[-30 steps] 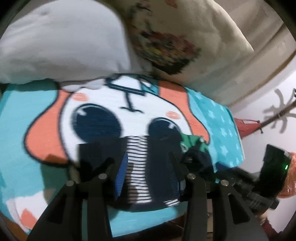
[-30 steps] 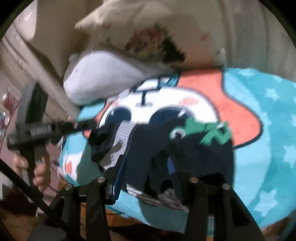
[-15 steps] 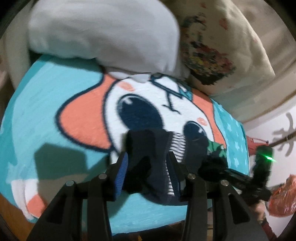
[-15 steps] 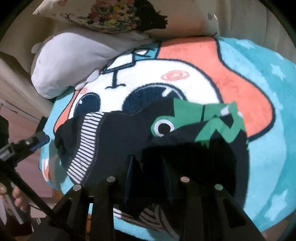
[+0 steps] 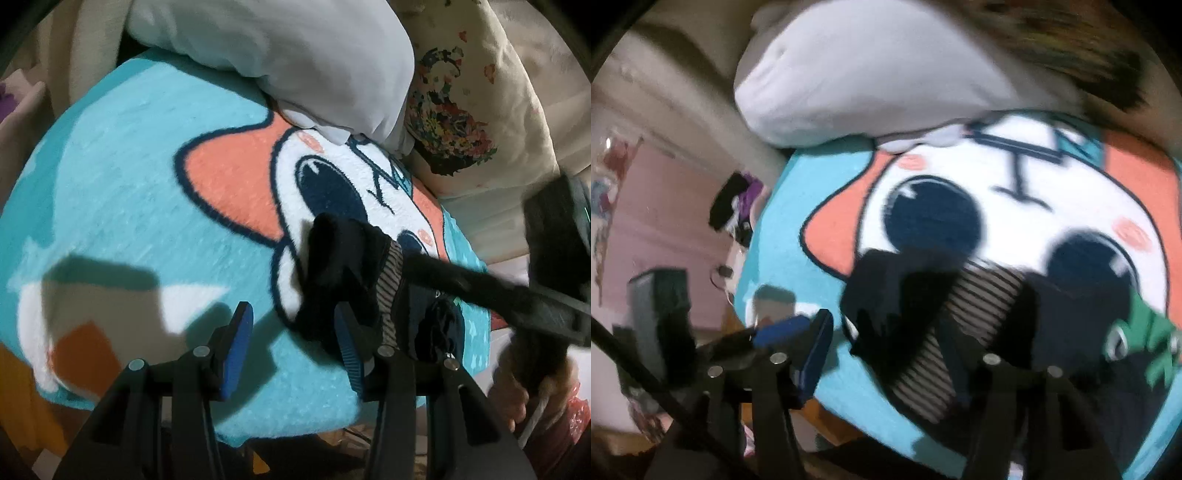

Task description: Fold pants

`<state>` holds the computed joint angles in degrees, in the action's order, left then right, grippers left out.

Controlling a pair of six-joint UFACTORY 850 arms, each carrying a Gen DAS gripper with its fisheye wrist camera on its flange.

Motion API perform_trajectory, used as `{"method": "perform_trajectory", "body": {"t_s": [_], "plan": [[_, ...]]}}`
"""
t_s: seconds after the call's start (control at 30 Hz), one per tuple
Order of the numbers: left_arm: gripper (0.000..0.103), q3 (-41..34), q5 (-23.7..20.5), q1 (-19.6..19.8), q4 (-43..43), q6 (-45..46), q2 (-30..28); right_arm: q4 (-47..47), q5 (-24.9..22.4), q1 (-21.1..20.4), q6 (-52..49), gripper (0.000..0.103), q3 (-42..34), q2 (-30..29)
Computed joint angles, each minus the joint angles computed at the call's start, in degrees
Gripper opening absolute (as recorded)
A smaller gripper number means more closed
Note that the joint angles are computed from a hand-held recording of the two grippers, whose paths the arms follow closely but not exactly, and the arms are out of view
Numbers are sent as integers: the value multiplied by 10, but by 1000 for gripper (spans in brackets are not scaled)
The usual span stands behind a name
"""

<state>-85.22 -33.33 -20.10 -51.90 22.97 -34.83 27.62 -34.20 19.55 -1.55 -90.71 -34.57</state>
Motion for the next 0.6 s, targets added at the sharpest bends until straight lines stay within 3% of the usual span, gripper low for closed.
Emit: {"method": "perform_trajectory", "body": {"t_s": [0.13, 0.2, 0.3, 0.33, 0.4, 0.47, 0.53, 0.6], "plan": [[44, 23, 9, 4, -18, 15, 14, -145, -116, 26, 105, 68, -160, -110], [44, 33, 14, 6, -19, 18, 19, -197, -200, 36, 148, 71, -257, -179], [45, 40, 12, 9, -27, 23, 22, -260, -265, 49, 189, 74, -333, -236], [45, 41, 10, 10, -29, 24, 21, -272, -266, 54, 190, 75, -337, -238], [45, 39, 4, 12, -37, 29, 18, -310, -264, 64, 190, 64, -326, -232], [45, 33, 1, 11, -36, 32, 14, -314, -232, 63, 195, 42, -282, -202], [46, 24, -4, 6, -34, 39, 8, -295, -201, 55, 196, 33, -242, -175], [50, 8, -16, -1, -31, 50, -3, -266, -160, 45, 192, 31, -198, -145]]}}
